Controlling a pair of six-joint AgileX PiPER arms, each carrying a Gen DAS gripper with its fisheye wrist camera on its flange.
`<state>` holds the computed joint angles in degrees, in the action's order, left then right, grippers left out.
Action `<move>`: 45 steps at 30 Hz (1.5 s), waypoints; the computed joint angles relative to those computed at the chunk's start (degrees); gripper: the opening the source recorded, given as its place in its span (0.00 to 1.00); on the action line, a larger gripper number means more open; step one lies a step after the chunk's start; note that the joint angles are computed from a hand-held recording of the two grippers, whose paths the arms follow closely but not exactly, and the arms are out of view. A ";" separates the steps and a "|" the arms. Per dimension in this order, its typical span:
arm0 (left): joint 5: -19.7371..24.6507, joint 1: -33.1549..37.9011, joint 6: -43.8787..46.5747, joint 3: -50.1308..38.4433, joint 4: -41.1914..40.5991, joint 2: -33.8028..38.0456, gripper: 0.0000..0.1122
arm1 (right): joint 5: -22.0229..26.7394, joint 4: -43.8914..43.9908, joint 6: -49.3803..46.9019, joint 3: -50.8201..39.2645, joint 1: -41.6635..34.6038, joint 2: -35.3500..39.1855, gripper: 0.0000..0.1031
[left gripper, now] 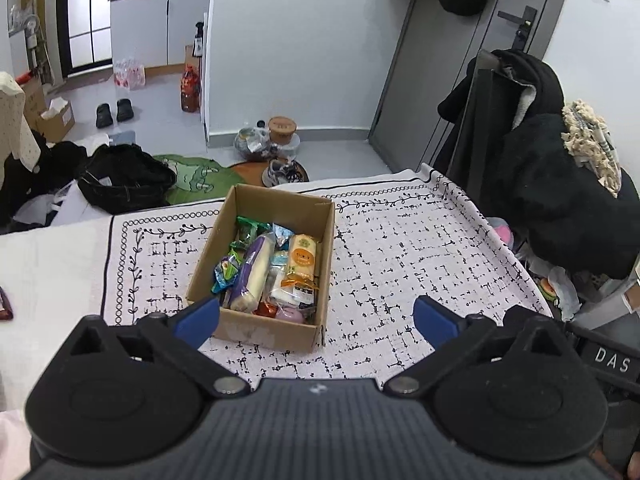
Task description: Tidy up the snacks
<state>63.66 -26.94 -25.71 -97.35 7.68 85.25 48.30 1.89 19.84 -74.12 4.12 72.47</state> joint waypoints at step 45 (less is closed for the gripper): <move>0.90 -9.34 -5.27 11.33 13.18 -13.95 0.91 | 3.85 -17.22 10.86 5.03 10.66 -9.31 1.00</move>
<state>64.56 -36.29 -30.98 -86.03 20.86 71.29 52.14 -15.33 30.71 -69.10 14.78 63.16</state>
